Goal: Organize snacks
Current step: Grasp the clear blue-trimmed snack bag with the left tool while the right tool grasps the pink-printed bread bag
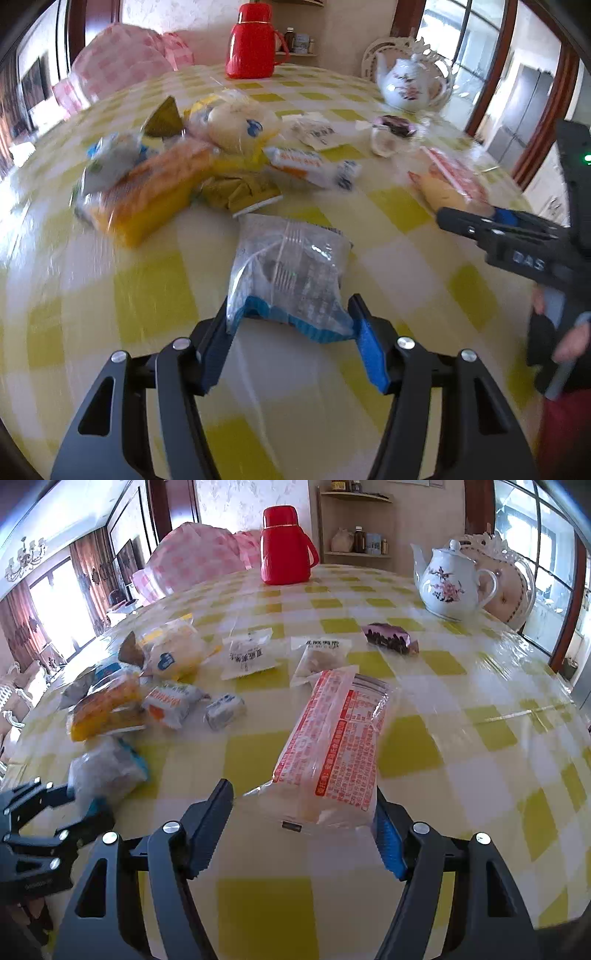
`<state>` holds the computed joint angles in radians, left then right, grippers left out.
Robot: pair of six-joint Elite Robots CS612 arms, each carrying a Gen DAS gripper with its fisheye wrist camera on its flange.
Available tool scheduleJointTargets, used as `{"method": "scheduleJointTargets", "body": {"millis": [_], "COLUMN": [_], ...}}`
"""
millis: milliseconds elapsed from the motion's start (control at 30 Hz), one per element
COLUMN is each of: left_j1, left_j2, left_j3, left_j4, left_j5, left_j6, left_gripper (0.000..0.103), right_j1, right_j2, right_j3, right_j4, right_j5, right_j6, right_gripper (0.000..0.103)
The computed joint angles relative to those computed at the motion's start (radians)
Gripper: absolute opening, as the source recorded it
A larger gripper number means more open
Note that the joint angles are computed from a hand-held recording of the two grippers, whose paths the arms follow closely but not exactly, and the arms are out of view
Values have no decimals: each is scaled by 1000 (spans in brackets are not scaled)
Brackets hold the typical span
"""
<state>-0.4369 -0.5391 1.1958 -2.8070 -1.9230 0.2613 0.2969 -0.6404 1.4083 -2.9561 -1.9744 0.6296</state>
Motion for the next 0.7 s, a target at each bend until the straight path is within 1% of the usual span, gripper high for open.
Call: {"method": "scheduleJointTargets", "body": {"millis": [33,100,133,167,200,233,267,367,433,467,500,533,567,600,633,700], "left_j1": [3,2,0,-2,-4,-5,-6,-9,-11,-12,-13,-10,-7,-5,-4,-3], "left_j2": [-8,-13,-13,-10,-5,-1,4,14,19,19,18,17,18,18,17,14], "left_j3": [16,34,29,22,12,3,-7,-31,-40,-41,-38,-35,-33,-29,-23,-17], "left_j4": [-6,-29,-19,-22,-23,-16,-7,14,19,20,18,10,-2,-13,-28,-35], "left_j5": [-3,14,25,39,51,55,62,81,88,89,84,66,52,38,35,26], "left_j6": [7,17,10,-8,-24,-31,-35,-38,-29,-22,-14,-8,-8,-7,-8,-11], "left_gripper": [65,74,88,94,94,95,95,96,96,96,95,87,73,63,57,56], "right_j1": [3,10,13,14,15,15,14,8,4,5,7,8,10,10,14,19], "right_j2": [-6,-14,-15,-15,-13,-11,-8,-3,2,6,8,11,12,12,12,12], "right_j3": [13,31,34,33,28,22,17,9,-4,-13,-19,-21,-20,-15,-8,0], "right_j4": [-12,-29,-29,-26,-18,-9,5,22,48,67,75,74,65,45,18,-11], "right_j5": [15,31,28,20,10,1,-3,16,20,10,-3,-12,-18,-22,-46,-69], "right_j6": [2,8,15,18,19,23,34,60,79,84,84,83,82,79,74,62], "right_gripper": [70,71,73,76,80,86,88,88,88,88,88,87,82,76,73,69]}}
